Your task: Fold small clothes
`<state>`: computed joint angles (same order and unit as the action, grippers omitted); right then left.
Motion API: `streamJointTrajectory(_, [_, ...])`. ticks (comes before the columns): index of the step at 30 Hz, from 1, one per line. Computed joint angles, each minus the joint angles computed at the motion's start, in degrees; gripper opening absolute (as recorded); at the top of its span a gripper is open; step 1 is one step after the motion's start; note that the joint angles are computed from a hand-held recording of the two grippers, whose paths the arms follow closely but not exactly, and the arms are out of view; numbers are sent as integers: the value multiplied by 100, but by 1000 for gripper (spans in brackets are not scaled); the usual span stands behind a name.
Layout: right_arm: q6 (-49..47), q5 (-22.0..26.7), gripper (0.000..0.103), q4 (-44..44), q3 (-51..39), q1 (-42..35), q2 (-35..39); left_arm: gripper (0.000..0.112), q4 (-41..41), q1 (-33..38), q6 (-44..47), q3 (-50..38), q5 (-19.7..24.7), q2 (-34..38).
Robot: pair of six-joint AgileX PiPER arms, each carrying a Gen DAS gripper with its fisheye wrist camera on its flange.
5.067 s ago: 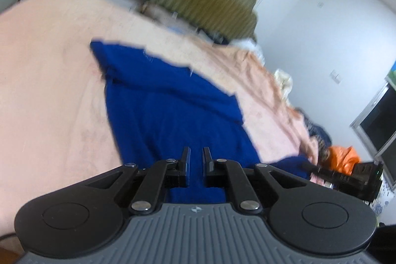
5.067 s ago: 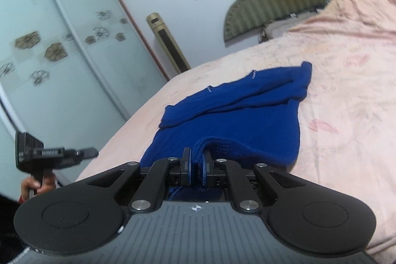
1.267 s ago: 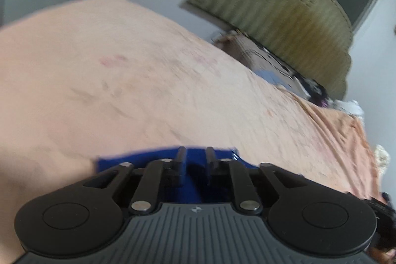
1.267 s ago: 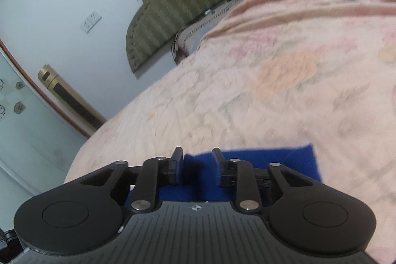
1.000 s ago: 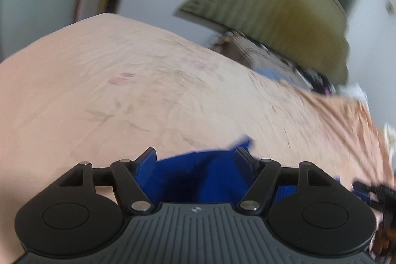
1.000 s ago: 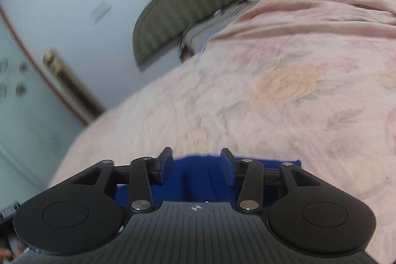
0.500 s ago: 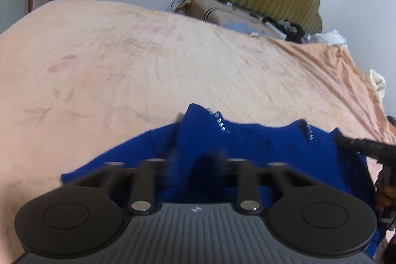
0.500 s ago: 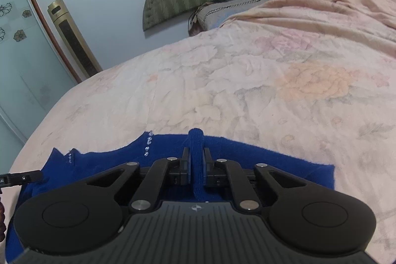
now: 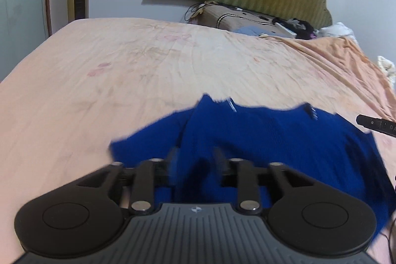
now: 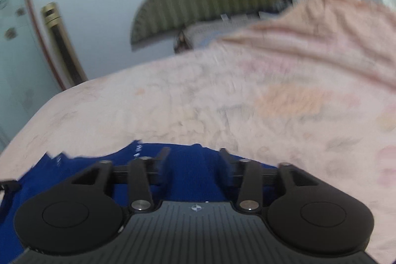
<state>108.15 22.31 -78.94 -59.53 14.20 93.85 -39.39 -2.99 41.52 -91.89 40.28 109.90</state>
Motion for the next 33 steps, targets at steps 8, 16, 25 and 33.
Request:
streamJointTrajectory(8, [-12, 601, 69, 518, 1697, 1150, -1813, 65, -1581, 1193, 2546, 2091, 863, -1357])
streamJointTrajectory(16, [386, 954, 70, 1290, 2844, 1977, -2815, 36, -1481, 1462, 2879, 2553, 1405, -1356])
streamJointTrajectory(25, [668, 2544, 10, 1122, 2582, 3202, -2695, 4, -1511, 1675, 3352, 2929, 1174, -1851])
streamJointTrajectory(33, [-77, 2950, 18, 1865, 2383, 3164, -2492, 2, -1104, 1846, 3170, 3003, 1049, -2005])
